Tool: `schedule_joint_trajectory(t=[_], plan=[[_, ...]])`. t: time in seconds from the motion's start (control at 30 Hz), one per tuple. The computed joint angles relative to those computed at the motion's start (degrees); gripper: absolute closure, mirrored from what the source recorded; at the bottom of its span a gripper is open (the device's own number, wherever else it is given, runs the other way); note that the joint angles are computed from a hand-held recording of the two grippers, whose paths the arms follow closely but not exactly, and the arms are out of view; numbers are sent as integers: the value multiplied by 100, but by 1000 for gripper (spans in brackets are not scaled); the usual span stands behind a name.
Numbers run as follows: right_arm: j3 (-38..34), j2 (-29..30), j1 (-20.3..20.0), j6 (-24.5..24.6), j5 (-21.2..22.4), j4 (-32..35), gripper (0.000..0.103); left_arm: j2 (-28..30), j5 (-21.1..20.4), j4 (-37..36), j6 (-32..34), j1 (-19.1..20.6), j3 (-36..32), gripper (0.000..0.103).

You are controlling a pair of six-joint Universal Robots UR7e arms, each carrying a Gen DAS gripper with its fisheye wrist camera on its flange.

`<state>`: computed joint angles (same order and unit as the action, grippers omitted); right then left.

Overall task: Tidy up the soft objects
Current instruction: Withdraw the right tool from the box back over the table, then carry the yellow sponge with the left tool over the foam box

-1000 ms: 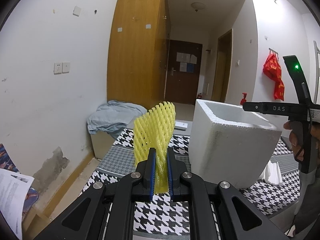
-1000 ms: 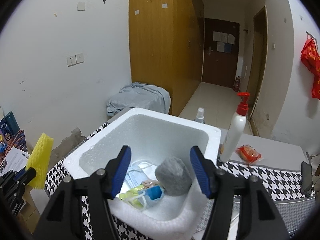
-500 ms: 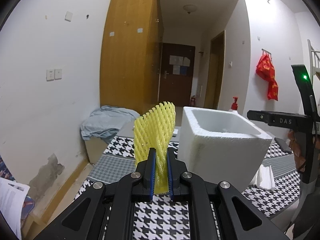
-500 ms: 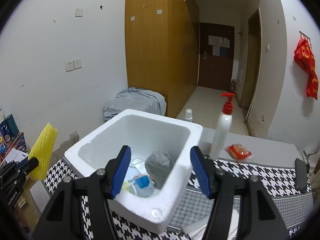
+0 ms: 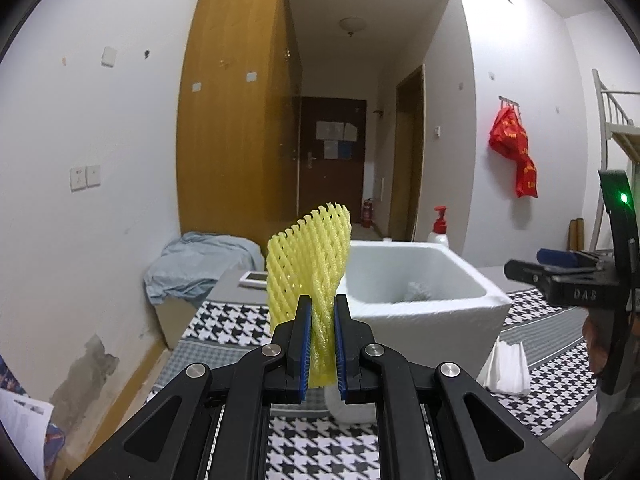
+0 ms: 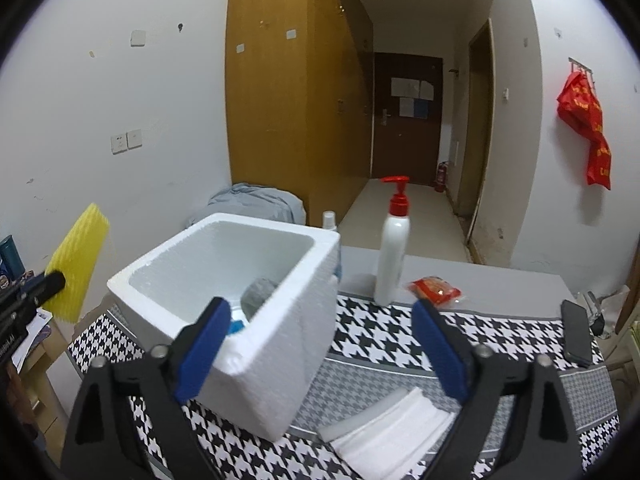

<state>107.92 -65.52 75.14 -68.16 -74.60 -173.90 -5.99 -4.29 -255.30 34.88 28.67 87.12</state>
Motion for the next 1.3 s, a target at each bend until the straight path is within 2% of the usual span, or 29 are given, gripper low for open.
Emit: schedule_joint_trajectory(t=[0.13,0.33,0.4,0.67,0.87,1.3], plan=[[-8,-50,-106,-88,31,-8,5,-21,-138,272,-135,21,-27,92],[26,-114,-259,-258,67,-57,2,26,-273,342,188,69,-338,92],[12,-114,-298,-270,63,-49,2,-21,-364,756,-243,95,-252,92],[-40,-190,-486,-284,145,79,2,-72,-616,1504,-723,192,-374,92],[-62,-247,-624,-245,234,126,2,-150,-1016,2375,-1411,293,-369,92],[-160,-324,-876,-7,266,-62,2,-174,-1701,3593,-2032,591,-743,92]])
